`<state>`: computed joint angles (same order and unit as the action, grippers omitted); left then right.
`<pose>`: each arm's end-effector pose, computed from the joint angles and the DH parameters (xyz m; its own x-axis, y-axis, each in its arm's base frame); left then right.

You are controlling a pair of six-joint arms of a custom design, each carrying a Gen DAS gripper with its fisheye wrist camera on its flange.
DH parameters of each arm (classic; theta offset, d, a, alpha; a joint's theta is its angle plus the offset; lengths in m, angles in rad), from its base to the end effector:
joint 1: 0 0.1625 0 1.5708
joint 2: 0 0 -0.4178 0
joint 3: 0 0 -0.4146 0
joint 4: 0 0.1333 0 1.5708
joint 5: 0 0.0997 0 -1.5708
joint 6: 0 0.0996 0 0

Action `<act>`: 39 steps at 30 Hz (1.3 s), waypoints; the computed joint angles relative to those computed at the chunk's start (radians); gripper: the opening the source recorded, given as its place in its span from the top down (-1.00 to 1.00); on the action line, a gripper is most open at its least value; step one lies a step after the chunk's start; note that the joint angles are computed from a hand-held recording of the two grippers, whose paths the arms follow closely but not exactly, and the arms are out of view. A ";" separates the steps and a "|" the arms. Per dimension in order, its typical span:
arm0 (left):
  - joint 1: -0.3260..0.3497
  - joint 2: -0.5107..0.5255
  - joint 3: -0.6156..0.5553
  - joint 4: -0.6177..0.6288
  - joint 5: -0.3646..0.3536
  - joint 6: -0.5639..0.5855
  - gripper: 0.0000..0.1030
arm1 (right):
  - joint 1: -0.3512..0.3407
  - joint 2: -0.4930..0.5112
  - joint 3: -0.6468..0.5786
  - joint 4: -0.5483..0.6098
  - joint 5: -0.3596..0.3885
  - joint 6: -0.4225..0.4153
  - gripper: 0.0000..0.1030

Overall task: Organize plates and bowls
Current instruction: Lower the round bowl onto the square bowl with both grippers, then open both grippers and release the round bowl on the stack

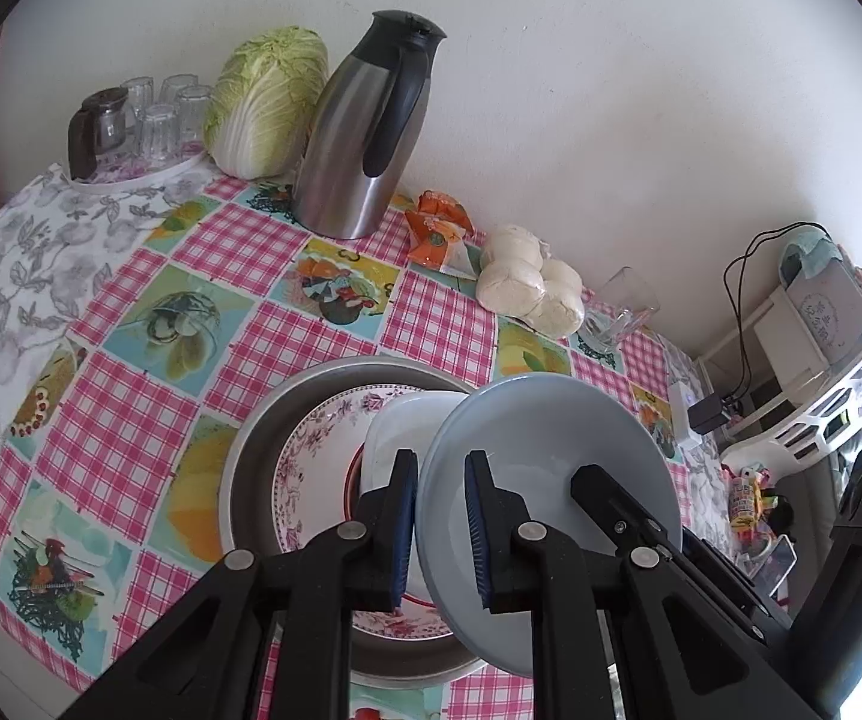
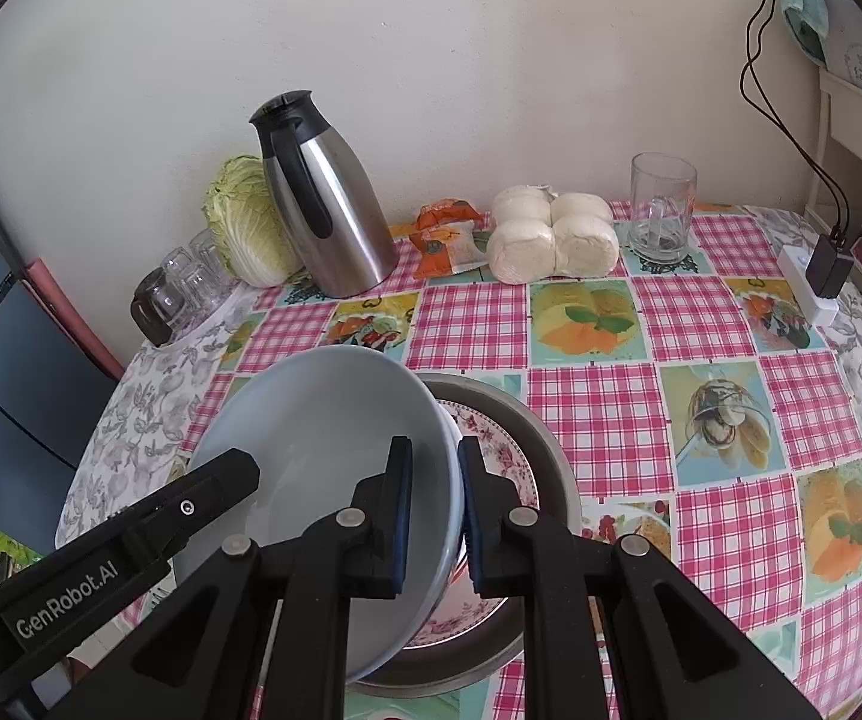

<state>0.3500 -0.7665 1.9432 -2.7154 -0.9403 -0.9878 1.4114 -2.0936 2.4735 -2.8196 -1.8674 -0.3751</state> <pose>-0.4576 -0.3714 -0.0141 -0.9265 0.1352 -0.3512 0.3005 0.8275 -0.4742 0.0531 -0.3261 0.3854 -0.8831 0.1127 0.4554 -0.2376 0.7295 -0.6414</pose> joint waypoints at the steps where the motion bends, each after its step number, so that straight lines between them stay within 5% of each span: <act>1: 0.002 0.001 -0.002 0.003 0.001 -0.002 0.64 | -0.002 0.008 -0.001 -0.004 -0.001 0.002 0.69; 14: 0.036 0.002 0.008 -0.055 -0.014 0.009 0.69 | 0.000 0.084 0.007 -0.092 -0.051 -0.010 0.63; 39: 0.030 0.008 -0.006 0.008 0.022 -0.028 0.69 | -0.130 0.002 -0.011 0.045 0.131 0.024 0.63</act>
